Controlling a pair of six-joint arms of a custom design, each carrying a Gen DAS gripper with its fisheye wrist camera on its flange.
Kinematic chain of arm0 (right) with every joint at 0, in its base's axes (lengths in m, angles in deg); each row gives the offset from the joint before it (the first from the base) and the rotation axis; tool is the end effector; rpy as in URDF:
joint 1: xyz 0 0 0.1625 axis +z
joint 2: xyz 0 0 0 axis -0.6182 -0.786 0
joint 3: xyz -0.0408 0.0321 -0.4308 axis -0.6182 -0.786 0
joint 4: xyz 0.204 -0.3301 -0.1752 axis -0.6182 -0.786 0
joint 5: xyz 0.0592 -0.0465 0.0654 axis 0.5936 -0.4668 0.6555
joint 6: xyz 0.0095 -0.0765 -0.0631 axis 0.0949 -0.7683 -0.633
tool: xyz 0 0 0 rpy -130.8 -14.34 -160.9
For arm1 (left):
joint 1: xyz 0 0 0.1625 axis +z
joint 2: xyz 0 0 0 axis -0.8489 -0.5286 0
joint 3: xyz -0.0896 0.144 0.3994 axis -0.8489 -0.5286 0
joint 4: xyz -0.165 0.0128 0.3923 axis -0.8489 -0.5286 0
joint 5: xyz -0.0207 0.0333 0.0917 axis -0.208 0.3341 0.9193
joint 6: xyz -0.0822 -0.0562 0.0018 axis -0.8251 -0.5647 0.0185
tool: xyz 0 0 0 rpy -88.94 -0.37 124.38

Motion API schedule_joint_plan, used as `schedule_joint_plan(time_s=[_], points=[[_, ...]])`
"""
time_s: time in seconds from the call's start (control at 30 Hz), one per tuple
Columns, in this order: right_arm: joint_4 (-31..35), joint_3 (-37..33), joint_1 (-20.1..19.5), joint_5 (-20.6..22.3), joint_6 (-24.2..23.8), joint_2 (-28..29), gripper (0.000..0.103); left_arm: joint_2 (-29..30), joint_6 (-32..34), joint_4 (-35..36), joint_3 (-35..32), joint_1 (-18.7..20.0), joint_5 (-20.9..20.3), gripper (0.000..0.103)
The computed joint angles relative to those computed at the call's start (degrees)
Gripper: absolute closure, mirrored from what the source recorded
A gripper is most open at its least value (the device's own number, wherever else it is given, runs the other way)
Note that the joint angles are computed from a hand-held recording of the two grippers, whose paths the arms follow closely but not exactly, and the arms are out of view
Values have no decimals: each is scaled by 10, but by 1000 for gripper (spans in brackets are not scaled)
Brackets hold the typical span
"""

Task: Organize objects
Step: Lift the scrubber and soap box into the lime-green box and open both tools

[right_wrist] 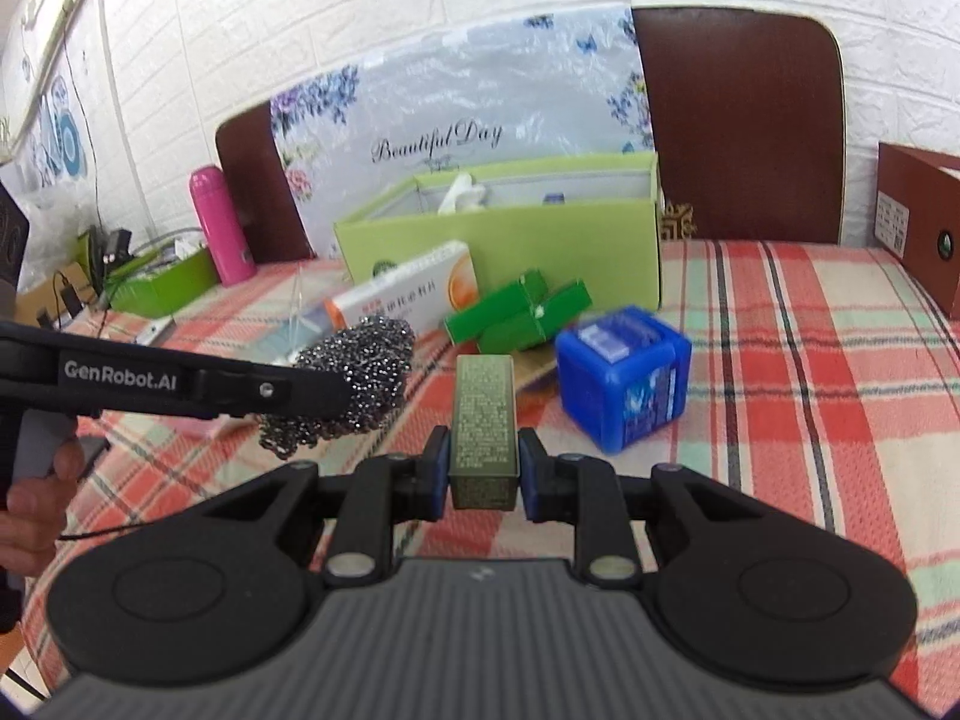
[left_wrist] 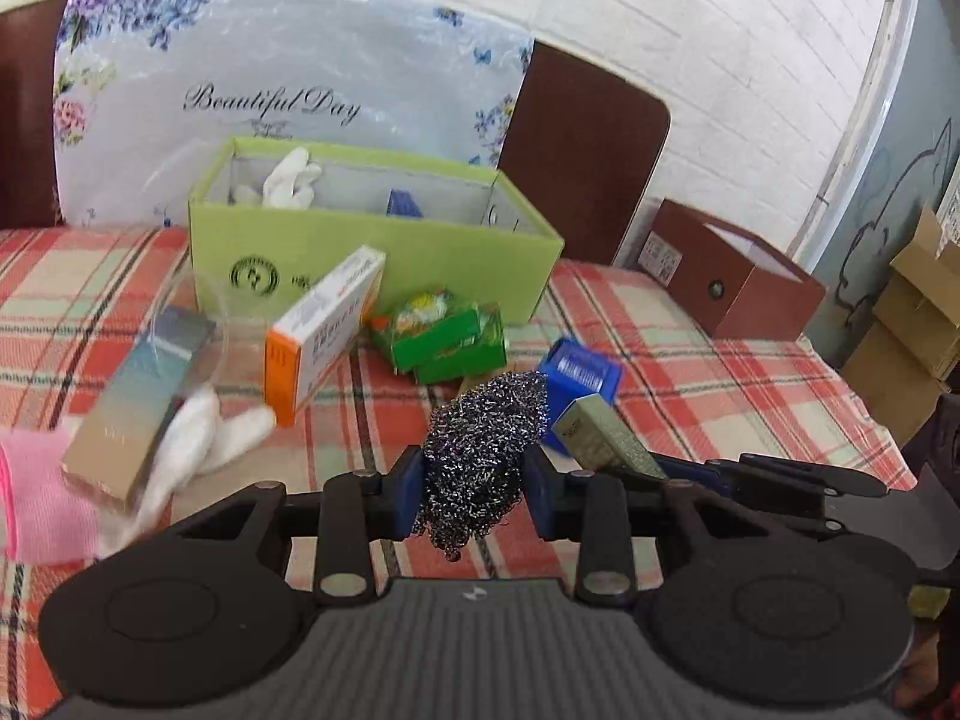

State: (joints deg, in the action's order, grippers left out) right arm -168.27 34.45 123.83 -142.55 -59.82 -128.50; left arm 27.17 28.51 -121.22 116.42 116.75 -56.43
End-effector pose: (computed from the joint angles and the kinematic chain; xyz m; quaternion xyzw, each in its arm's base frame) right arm 0.0916 -0.6547 0.1115 0.3475 -0.8680 0.3343 0.1186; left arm -0.1556 -0.6248 0.0790 0.1624 0.8726 -0.4157 0.1986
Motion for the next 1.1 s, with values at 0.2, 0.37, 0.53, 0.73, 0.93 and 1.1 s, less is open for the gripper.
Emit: schedule_joint_plan(time_s=[0.2,0.37,0.53,0.73,0.93,1.1], points=[[6,-45,12,22,-3,12,81,1,10,1,-33,-1,-12,66],[8,-102,23,23,-13,36,81,12,33,2,-78,-2,-5,66],[35,-177,31,21,-14,68,81,26,34,26,-137,5,1,66],[81,-277,40,7,-8,118,81,57,4,76,-234,20,15,66],[132,-382,49,-19,-26,177,81,94,-84,177,-341,46,13,66],[178,-482,53,-44,-39,236,81,136,-104,242,-430,63,28,66]])
